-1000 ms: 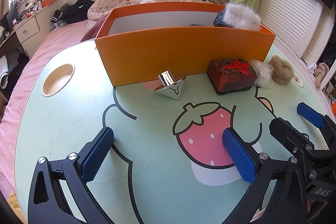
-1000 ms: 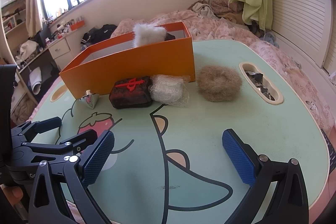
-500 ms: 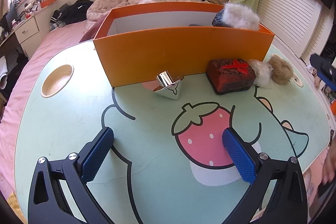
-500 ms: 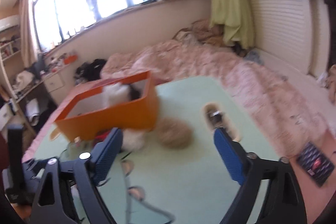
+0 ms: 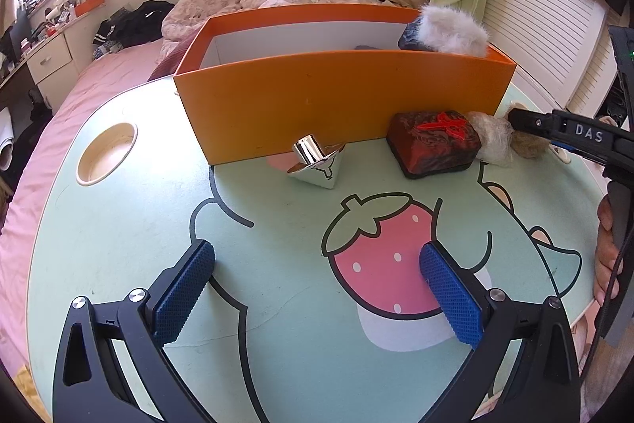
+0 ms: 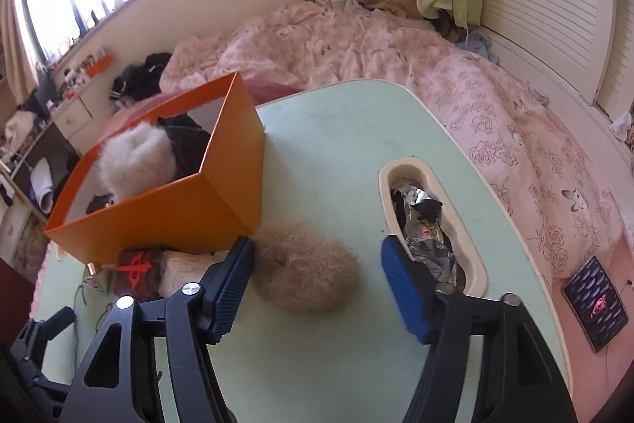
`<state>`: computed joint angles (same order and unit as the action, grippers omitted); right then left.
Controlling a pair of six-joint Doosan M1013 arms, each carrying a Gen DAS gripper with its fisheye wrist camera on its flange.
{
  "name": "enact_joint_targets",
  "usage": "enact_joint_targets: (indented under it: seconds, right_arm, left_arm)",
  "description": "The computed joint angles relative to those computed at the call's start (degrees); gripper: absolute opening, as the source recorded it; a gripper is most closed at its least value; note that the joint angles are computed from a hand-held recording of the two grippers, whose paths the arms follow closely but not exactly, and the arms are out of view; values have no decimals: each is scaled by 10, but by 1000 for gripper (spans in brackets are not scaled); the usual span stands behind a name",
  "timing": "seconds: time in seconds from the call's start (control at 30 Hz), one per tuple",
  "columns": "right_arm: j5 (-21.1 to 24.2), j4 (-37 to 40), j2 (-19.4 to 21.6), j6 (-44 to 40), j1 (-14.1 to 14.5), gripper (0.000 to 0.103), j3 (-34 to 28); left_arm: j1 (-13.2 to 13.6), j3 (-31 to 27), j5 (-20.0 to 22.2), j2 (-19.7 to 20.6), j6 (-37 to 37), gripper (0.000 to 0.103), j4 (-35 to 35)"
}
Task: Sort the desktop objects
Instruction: 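Grasp the brown fluffy pompom with the right gripper while the left grasps the silver spinning top, then carry the pompom and spinning top into the orange box and open both grippers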
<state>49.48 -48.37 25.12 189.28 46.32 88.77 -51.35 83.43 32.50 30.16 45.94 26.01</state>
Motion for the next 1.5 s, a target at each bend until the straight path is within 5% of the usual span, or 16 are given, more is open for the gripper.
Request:
enact_joint_targets:
  seconds: [0.3, 0.47, 0.6, 0.8, 0.9, 1.1, 1.27, 1.33, 1.5]
  right_arm:
    - [-5, -150, -15, 136, 26, 38, 36]
    - [5, -173, -11, 129, 33, 38, 30]
    - [-2, -141, -8, 109, 27, 38, 25]
    - [-14, -130, -9, 112, 24, 38, 29]
    - [-13, -130, -8, 106, 24, 38, 27]
    - [-14, -139, -9, 117, 25, 38, 30]
    - [-28, -214, -20, 192, 32, 38, 46]
    - [-69, -261, -28, 238, 29, 38, 55]
    - [-110, -268, -22, 189, 18, 38, 19]
  left_arm:
    - [6, 6, -32, -6, 10, 103, -30]
    - [27, -3, -61, -7, 114, 95, -198]
    - [35, -30, -45, 8, 123, 82, -227]
    - [28, -70, -12, 32, 96, 76, -175]
    - [17, -80, 7, 42, 20, 39, -61]
    - [24, -56, -40, 29, 100, 38, -126]
    - [28, -16, -134, -2, 98, 38, -131]
    - [29, -18, -141, -7, 95, 38, -120]
    - [34, -60, -126, 4, 52, 38, -73]
